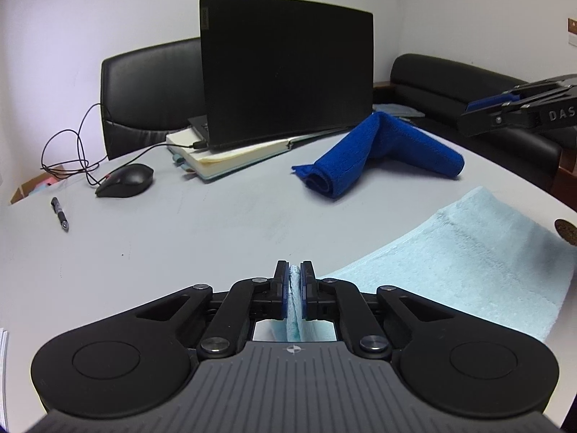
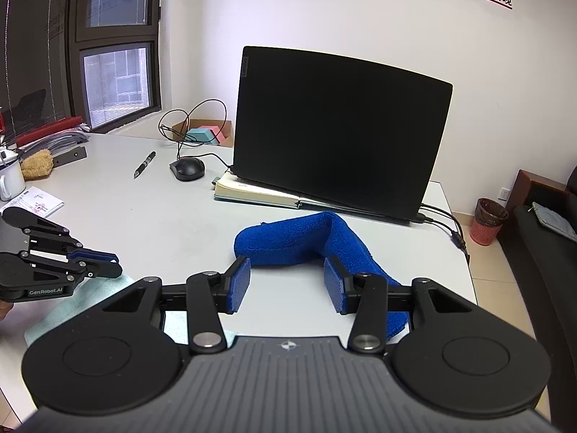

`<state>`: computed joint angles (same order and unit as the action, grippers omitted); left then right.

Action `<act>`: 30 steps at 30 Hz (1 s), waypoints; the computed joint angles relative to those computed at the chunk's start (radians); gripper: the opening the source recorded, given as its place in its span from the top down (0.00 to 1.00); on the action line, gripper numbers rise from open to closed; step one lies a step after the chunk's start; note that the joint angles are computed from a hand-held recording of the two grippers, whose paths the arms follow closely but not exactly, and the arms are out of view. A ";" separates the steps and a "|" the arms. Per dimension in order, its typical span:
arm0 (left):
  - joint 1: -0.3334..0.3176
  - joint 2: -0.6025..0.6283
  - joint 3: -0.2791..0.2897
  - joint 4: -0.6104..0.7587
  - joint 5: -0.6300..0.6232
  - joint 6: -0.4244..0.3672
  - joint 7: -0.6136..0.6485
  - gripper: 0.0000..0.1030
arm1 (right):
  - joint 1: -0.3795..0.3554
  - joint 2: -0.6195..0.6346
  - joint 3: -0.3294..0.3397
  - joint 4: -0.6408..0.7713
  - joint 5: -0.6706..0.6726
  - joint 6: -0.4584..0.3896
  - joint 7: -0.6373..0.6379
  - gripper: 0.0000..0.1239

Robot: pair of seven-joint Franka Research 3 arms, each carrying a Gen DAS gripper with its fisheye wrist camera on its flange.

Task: Fold towel
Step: 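Close the left gripper on the light blue towel's edge, then lift the held edge and fold the light blue towel over itself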

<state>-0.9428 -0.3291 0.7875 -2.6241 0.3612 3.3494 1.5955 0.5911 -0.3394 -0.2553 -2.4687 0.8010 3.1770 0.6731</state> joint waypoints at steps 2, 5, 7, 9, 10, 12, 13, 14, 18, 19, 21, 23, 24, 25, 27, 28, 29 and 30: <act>-0.021 -0.038 0.015 -0.018 -0.010 0.000 -0.018 0.93 | 0.008 -0.013 -0.004 -0.011 0.006 -0.006 -0.001 0.62; -0.070 -0.106 0.052 -0.042 -0.034 -0.012 -0.018 0.93 | 0.057 -0.039 -0.035 -0.038 0.029 0.013 -0.017 0.62; -0.090 -0.149 0.057 -0.062 -0.055 -0.014 -0.007 0.93 | 0.063 -0.065 -0.033 -0.064 0.029 0.008 -0.003 0.62; -0.112 -0.193 0.060 -0.079 -0.079 -0.014 0.000 0.93 | 0.068 -0.091 -0.028 -0.092 0.026 0.003 0.015 0.62; -0.118 -0.209 0.060 -0.086 -0.090 -0.014 0.003 0.93 | 0.070 -0.104 -0.025 -0.106 0.024 0.002 0.024 0.62; -0.123 -0.236 0.049 -0.103 -0.108 -0.009 0.008 0.93 | 0.069 -0.135 -0.014 -0.140 0.019 0.003 0.051 0.62; -0.126 -0.250 0.044 -0.111 -0.115 -0.005 0.009 0.93 | 0.069 -0.152 -0.010 -0.158 0.015 0.004 0.067 0.62; -0.125 -0.263 0.034 -0.122 -0.118 -0.001 0.009 0.93 | 0.067 -0.167 -0.006 -0.174 0.010 0.007 0.083 0.62; -0.093 -0.284 -0.040 -0.171 -0.114 0.017 0.002 0.93 | 0.009 -0.221 0.047 -0.236 -0.022 0.014 0.178 0.62; -0.080 -0.281 -0.063 -0.182 -0.109 0.026 -0.006 0.93 | -0.013 -0.233 0.065 -0.251 -0.033 0.012 0.201 0.62; -0.064 -0.266 -0.106 -0.201 -0.095 0.052 -0.035 0.93 | -0.072 -0.266 0.110 -0.288 -0.054 0.002 0.255 0.62; -0.070 -0.256 -0.117 -0.210 -0.074 0.064 -0.061 0.93 | -0.128 -0.302 0.152 -0.324 -0.076 -0.011 0.307 0.62; -0.079 -0.253 -0.117 -0.213 -0.061 0.067 -0.073 0.93 | -0.153 -0.321 0.171 -0.342 -0.088 -0.017 0.331 0.62; -0.092 -0.246 -0.120 -0.215 -0.048 0.072 -0.085 0.93 | -0.175 -0.340 0.187 -0.359 -0.100 -0.021 0.352 0.62; -0.119 -0.235 -0.114 -0.214 -0.018 0.075 -0.106 0.93 | -0.220 -0.380 0.218 -0.394 -0.124 -0.033 0.394 0.62; -0.147 -0.234 -0.094 -0.211 -0.001 0.073 -0.117 0.93 | -0.239 -0.398 0.232 -0.410 -0.137 -0.037 0.413 0.62; -0.174 -0.229 -0.078 -0.207 0.015 0.073 -0.129 0.93 | -0.257 -0.414 0.244 -0.424 -0.151 -0.039 0.429 0.62; -0.191 -0.219 -0.069 -0.202 0.028 0.076 -0.141 0.93 | -0.272 -0.429 0.253 -0.437 -0.163 -0.040 0.445 0.62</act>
